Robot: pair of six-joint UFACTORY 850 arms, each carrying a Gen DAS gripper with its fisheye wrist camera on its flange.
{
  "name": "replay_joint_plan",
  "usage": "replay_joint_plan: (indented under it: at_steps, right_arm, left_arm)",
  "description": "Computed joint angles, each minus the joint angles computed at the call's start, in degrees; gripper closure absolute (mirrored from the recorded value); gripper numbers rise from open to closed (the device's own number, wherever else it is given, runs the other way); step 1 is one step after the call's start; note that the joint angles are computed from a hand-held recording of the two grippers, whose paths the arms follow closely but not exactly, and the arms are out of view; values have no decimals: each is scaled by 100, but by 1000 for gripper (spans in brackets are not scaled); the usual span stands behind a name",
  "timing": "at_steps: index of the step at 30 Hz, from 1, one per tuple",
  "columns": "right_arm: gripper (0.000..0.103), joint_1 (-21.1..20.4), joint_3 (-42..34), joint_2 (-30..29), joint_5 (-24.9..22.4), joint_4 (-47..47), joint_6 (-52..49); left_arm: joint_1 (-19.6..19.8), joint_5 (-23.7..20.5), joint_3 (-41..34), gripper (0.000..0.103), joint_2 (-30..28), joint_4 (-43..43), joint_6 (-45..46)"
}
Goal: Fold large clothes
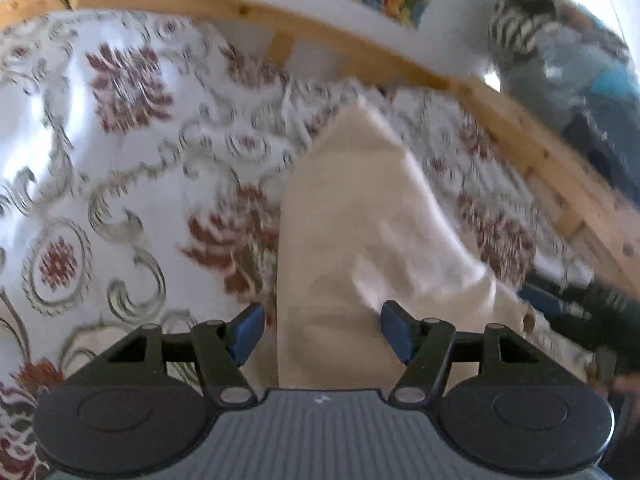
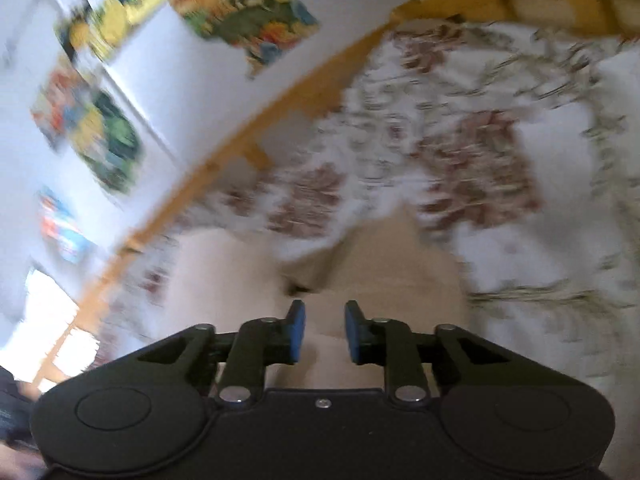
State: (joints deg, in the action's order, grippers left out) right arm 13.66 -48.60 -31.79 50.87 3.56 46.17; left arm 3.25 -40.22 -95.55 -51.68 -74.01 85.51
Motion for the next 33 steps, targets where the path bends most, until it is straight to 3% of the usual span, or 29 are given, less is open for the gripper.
replay_joint_plan:
  at_steps: [1, 5, 6, 7, 8, 10, 14, 16, 20, 21, 23, 25, 28, 33]
  right_arm:
    - [46, -45, -110, -95, 18, -409, 340]
    - [46, -29, -524, -381, -267, -1064, 806]
    - [52, 5, -595, -413, -368, -1038, 736]
    - [81, 50, -622, -406, -459, -904, 515]
    - [89, 105, -617, -360, -559, -779, 277]
    - [96, 249, -464, -140, -706, -349, -298]
    - [101, 649, -120, 455, -1380, 1283, -1952]
    - [101, 775, 25, 519, -1635, 1826, -2233]
    - [100, 717, 88, 464, -1886, 1509, -1747]
    - [98, 705, 125, 491, -1768, 1437, -1633]
    - [83, 696, 238, 558, -1472, 1586, -1602]
    - [78, 719, 328, 619, -1224, 2239, -1945]
    - [68, 746, 237, 570, -1176, 3737, -3037]
    - [63, 328, -123, 163, -1485, 3771, -3015]
  left_arm:
    - [15, -40, 30, 34, -9, -33, 86]
    - [22, -151, 80, 34, -19, 42, 87]
    - [13, -126, 120, 34, 6, 26, 120]
    - [13, -136, 105, 34, -5, 46, 112]
    - [10, -149, 101, 34, -8, 66, 97]
    - [4, -179, 106, 34, 11, 112, 106]
    - [31, -480, 298, 30, 113, -182, 447]
    - [-41, -422, 306, 27, 115, 11, 350]
    - [-273, 273, 568, 24, 249, 120, 742]
    - [-287, 310, 562, 23, 249, 151, 669]
    - [-287, 290, 472, 23, 202, 309, 408]
    - [-271, 244, 440, 23, 182, 354, 400]
    - [-271, 269, 495, 23, 206, 278, 517]
    - [-289, 291, 469, 23, 204, 350, 487]
